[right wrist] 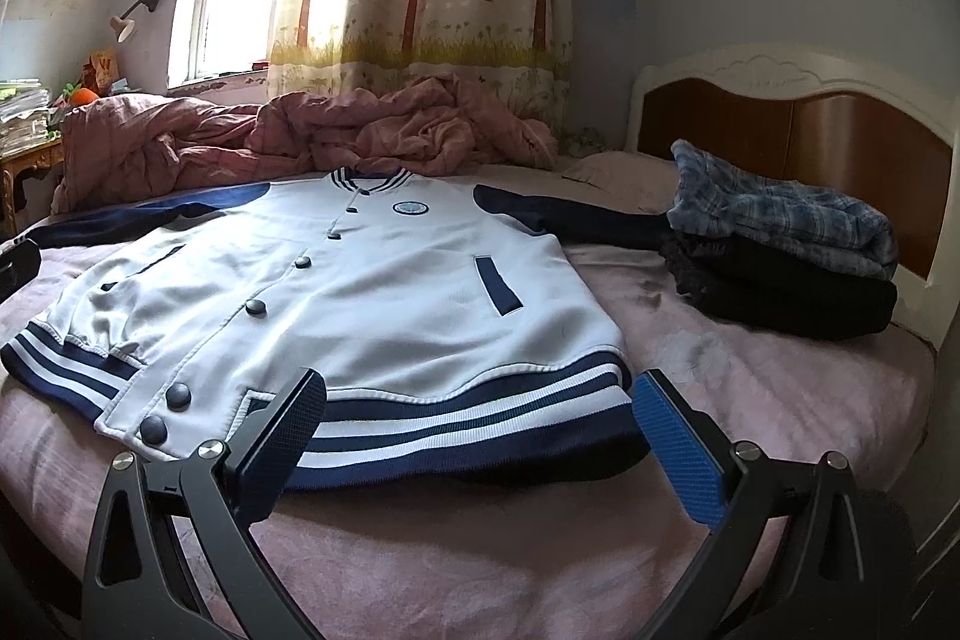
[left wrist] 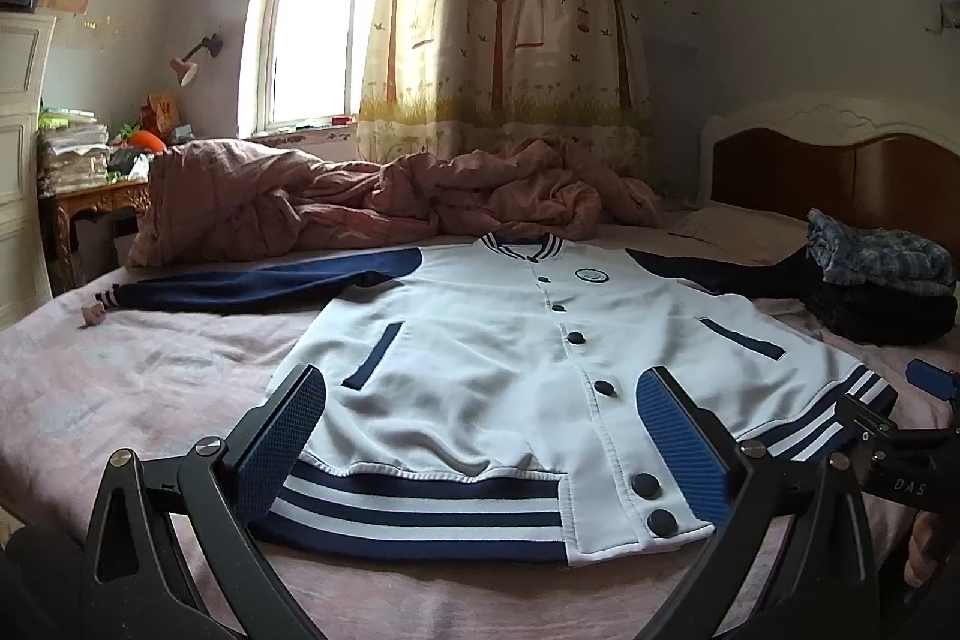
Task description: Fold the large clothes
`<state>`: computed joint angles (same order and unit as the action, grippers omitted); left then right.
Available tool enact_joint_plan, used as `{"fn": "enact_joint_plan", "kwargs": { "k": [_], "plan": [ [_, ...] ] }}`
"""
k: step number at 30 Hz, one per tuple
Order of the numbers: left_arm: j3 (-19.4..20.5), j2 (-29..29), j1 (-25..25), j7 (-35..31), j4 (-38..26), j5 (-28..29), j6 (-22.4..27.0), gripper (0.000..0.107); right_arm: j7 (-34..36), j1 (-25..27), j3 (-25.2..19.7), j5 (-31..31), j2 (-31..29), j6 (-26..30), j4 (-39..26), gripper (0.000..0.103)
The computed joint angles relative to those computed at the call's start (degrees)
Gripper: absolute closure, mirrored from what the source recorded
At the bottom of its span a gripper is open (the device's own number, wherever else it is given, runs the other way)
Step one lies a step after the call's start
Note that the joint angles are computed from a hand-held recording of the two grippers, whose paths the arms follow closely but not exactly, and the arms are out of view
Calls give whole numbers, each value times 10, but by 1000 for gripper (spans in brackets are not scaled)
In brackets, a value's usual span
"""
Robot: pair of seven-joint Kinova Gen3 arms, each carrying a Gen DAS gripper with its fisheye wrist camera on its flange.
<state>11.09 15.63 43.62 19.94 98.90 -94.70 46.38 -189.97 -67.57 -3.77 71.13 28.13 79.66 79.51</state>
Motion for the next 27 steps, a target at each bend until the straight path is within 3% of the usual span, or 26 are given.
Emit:
{"fn": "enact_joint_plan", "kwargs": {
  "k": [11,16,22,27],
  "plan": [
    [2,-3,-4,-3,2,-4,-16,5,23,6,6,-24,9,-5,-16,0],
    [1,6,3,-9,-6,2,2,5,31,14,7,-41,9,-13,-22,0],
    [-4,7,0,-28,-11,22,-22,5,30,15,8,-38,4,-24,-11,0],
    [-5,4,-6,-74,-17,48,-55,5,58,39,-14,-51,-22,-106,16,0]
  ]
}}
